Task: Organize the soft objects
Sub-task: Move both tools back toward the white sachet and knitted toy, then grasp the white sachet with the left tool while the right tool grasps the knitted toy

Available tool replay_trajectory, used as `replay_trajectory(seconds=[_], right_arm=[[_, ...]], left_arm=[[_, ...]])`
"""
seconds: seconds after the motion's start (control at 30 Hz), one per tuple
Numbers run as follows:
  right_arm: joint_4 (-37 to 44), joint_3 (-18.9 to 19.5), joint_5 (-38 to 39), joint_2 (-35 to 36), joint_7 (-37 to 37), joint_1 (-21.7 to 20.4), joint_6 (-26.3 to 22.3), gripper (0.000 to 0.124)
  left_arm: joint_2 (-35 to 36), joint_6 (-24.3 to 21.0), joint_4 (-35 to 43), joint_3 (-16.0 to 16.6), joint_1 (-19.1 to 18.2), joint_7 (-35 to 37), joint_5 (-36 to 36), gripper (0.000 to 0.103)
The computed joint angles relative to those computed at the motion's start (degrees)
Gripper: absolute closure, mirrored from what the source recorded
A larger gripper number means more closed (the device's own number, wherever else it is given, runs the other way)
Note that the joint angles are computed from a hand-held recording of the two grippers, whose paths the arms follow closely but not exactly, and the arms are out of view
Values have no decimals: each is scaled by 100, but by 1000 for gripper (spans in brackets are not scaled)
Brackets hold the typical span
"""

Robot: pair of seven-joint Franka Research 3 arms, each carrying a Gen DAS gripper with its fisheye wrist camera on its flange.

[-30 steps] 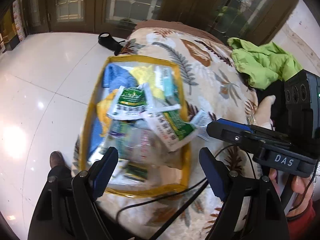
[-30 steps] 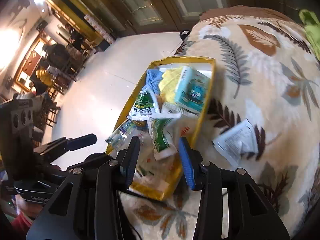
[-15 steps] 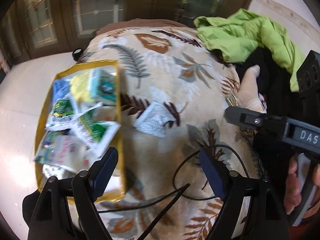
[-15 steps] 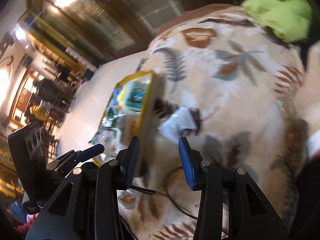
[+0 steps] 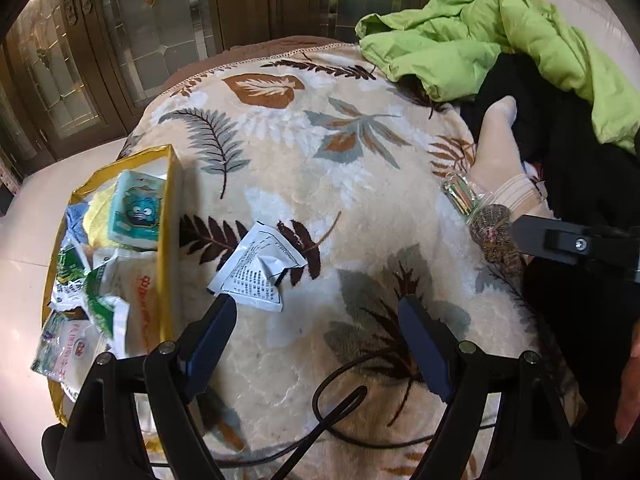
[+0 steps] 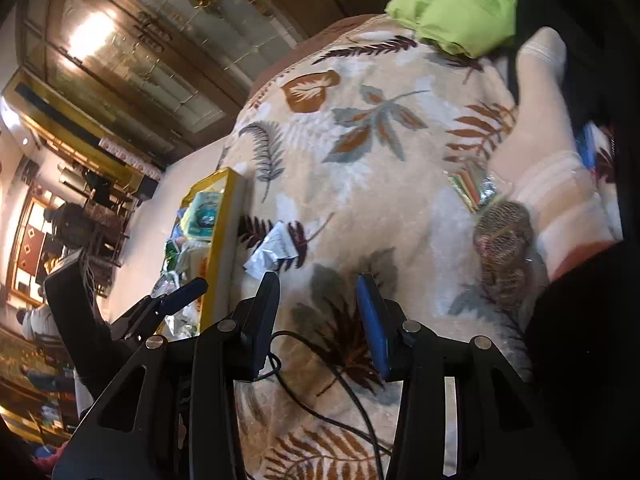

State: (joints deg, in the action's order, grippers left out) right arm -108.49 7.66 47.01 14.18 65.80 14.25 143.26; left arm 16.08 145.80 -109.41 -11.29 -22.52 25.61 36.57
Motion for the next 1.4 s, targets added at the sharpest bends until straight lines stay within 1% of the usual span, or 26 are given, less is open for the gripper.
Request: replay_trajectory(seconds=[0.07, 0.2, 0.27, 0.3, 0.33, 0.4, 0.47, 0.53, 0.6, 0.7, 0.8, 0.87, 0.93, 0.97, 1.0, 1.07, 1.1, 1.13, 1.17, 1.23, 1.3, 1.33, 1.37, 1.4], right_arm=[[-5, -91, 3, 15, 40, 42, 4, 84], [-18, -135, 3, 54, 165, -17, 70, 84], [-22, -141, -1, 69, 212, -36, 98, 84], [-17, -157, -20, 86, 268, -52, 109, 84], [-4, -175, -34, 114, 301, -85, 117, 84], [13, -196, -122, 139, 410, -92, 166, 84], [73, -166, -170, 190, 496, -151, 199, 84], [177, -52, -242, 270, 593, -275, 217, 84], [306, -111, -231, 357, 631, -233, 211, 84], [532, -23, -249, 520, 676, -339, 133, 84], [710, -16, -336, 653, 778, -344, 42, 84], [784, -107, -303, 706, 767, -282, -66, 84], [761, -77, -289, 704, 834, -331, -23, 84], [738, -17, -324, 696, 897, -403, 6, 80], [725, 2, -364, 690, 953, -439, 10, 73], [721, -17, -438, 692, 1026, -436, 10, 71], [762, -143, -747, 716, 1209, -335, -97, 71], [777, -143, -912, 736, 1285, -330, -136, 71], [777, -172, -899, 735, 1274, -303, -137, 71], [887, -240, -1379, 858, 1568, -215, -280, 71], [917, -449, -1728, 949, 1784, 2, -249, 71], [1012, -534, -2032, 972, 2066, 96, -332, 71], [1066, -820, -2738, 1075, 2547, 389, -375, 71], [1115, -925, -3212, 1125, 2925, 515, -422, 71]], left_arm=[[89, -32, 79, 5, -2, 33, -12, 20], [282, -116, 239, 8, 35, 225, -170, 20], [347, -53, 265, -5, 106, 364, -352, 20], [354, 51, 238, -17, 178, 434, -500, 20], [355, 171, 204, -43, 264, 532, -683, 20], [336, 564, 42, -213, 609, 936, -1428, 20], [335, 748, -37, -307, 835, 1215, -2022, 20], [393, 844, -22, -465, 1108, 1670, -2677, 20], [489, 713, 117, -480, 1189, 1931, -3003, 20], [596, 555, 274, -393, 1162, 2052, -3176, 20], [734, 307, 445, -424, 1186, 2281, -3376, 20], [831, 98, 581, -393, 1126, 2405, -3350, 20], [954, -126, 746, -305, 998, 2442, -3179, 20], [1025, -281, 859, -250, 910, 2452, -3037, 20], [1074, -399, 948, -202, 832, 2445, -2906, 20], [1184, -620, 1125, -176, 736, 2542, -2725, 18], [1232, -707, 1192, -189, 710, 2626, -2680, 15], [1276, -781, 1252, -185, 677, 2690, -2622, 14], [1321, -885, 1321, -162, 622, 2724, -2535, 14], [1407, -1062, 1448, -59, 481, 2629, -2310, 14], [1494, -1143, 1579, -13, 416, 2513, -2210, 14], [1542, -1203, 1663, -11, 403, 2473, -2202, 14], [1583, -1212, 1733, -32, 414, 2458, -2234, 14], [1637, -1093, 1793, -118, 480, 2540, -2359, 14]])
